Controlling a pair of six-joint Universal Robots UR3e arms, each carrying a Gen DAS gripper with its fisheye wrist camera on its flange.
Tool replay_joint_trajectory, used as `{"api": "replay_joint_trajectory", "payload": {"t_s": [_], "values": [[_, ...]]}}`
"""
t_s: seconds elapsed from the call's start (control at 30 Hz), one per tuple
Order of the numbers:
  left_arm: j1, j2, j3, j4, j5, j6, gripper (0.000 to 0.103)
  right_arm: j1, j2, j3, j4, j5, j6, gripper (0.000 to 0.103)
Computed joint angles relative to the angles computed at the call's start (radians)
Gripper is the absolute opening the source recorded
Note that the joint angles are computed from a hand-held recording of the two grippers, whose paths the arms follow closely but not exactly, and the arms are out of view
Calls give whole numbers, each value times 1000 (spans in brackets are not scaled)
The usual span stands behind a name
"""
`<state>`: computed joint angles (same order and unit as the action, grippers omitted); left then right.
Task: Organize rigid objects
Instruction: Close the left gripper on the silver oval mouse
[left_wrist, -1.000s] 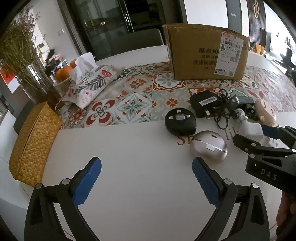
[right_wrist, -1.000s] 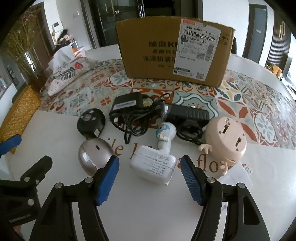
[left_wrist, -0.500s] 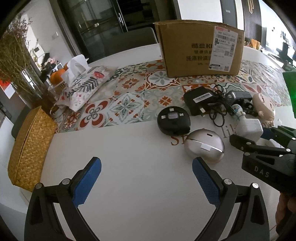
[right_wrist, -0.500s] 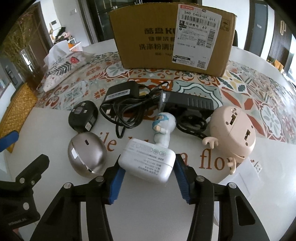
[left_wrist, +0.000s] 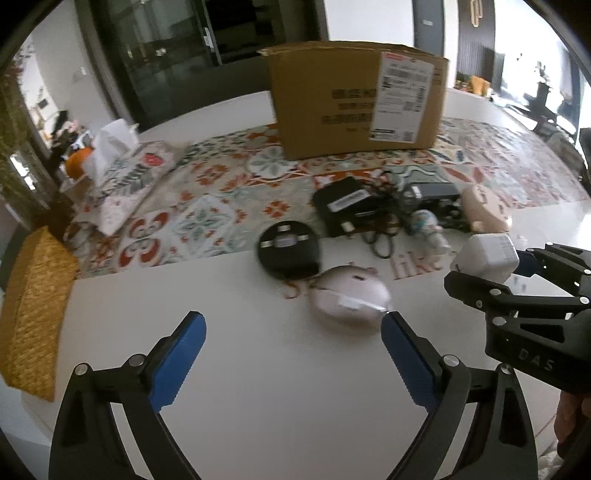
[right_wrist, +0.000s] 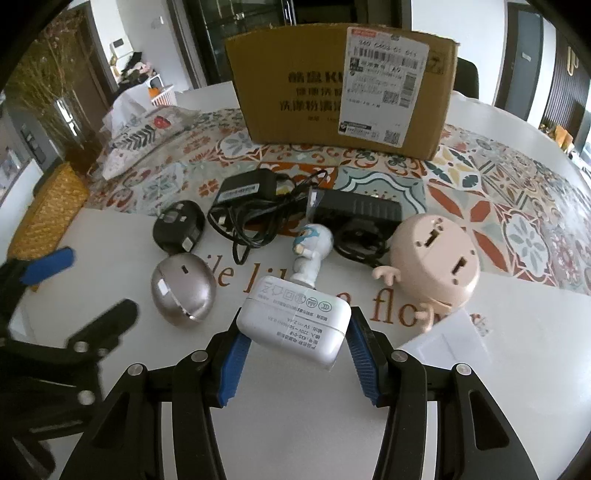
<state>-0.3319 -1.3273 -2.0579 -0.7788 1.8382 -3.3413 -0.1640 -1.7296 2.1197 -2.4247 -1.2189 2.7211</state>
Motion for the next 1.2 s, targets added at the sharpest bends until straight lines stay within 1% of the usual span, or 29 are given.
{"api": "replay_joint_trajectory", "payload": {"t_s": [0.13,0.2,0.33,0.4,0.5,0.73,0.93,1.1,1.2], "values": [[6,-50,17,21,-61,10,89,-26,-41,7,22,-3,-25,52],[14,-76,23,31,-90,5,88,-33,-46,5,31,-9,-28,52],[36,-120,36,37,-144,-9,82,-56,-35,-3,60,-2,-31,52],[33,-142,37,62,-142,-11,82,-61,-29,-6,71,-1,-31,52],[33,-173,39,84,-144,-17,79,-60,-19,-5,64,-3,-32,52],[39,-212,45,98,-161,-15,64,-55,2,-11,57,-3,-29,52],[39,-195,31,103,-171,-3,64,-53,1,-11,63,0,-32,52],[22,-167,28,105,-134,-14,64,-57,-19,-7,70,8,-40,52],[27,-156,25,104,-138,-15,64,-59,-30,-7,72,10,-44,52]]}}
